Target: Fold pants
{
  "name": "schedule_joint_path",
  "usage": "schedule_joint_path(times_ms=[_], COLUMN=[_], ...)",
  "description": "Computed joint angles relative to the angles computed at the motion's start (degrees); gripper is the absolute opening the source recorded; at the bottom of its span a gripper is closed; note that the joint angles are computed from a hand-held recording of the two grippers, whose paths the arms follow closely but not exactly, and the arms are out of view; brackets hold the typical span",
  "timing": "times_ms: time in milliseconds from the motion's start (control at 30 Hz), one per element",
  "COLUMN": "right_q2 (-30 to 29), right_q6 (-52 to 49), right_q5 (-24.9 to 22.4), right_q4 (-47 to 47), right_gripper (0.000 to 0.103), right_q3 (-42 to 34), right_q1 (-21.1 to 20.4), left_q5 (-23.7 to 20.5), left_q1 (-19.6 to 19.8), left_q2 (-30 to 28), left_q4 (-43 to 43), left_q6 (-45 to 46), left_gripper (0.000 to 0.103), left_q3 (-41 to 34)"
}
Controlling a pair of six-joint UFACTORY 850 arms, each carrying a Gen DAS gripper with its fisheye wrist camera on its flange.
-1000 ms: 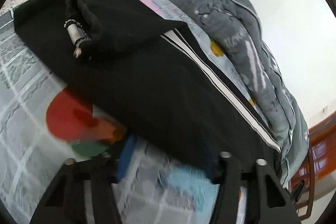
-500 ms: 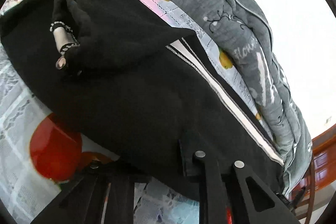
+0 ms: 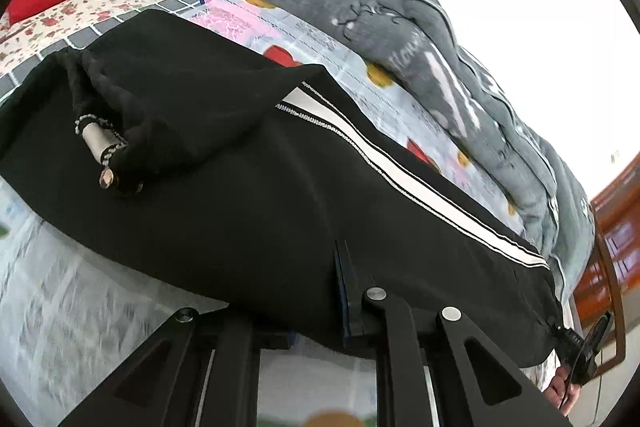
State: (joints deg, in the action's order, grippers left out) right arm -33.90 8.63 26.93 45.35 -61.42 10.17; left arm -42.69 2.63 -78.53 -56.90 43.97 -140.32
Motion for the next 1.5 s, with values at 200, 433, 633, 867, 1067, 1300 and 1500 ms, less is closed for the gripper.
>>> schedule_joint_path(times_ms=[200,433,633,867,1067,1300,1500], right_q2=[6.13,10.91,10.23,13.47,12.61,4.84,0.56], right_q6=[-3.05,-0.49,-15.49,-33.42,-29.94,-36.27,-38.96], right_q5=[3.79,5.69,3.35,10.41,14.32,11.89,3.85], right_q4=[4.92,6.60,22.25,39.69,34.46,34.25,36.82], right_gripper=[0.006,0.006,0.026,0.044,0.055,0.055,0.055], right_q3=[8.37,16.06,16.14,17.57,14.30,4.17,0.13], right_q1=[3.17,5.29,8.17,16.21,19.21,16.78,13.42], left_q5=[3.07,4.90,7.16,6.00,3.90,11.53,17.44], left_q1=[0.56,1.11,1.67,4.36,5.81,4.61,3.75], left_q2=[11.34,19.11,22.17,29.35,31.16,26.97,22.44], left_q4=[-9.65,-17.14,-18.52,-31.89,-37.64,-36.11,-34.71], left_q6=[16.03,28.00,32.17,54.48,60.13,55.05,54.04], left_gripper=[0.015,0.015,0.026,0.055,0.057,0.057,0.052], left_q3=[20.84,35.45,41.59,54.50,56.35,47.62,40.66])
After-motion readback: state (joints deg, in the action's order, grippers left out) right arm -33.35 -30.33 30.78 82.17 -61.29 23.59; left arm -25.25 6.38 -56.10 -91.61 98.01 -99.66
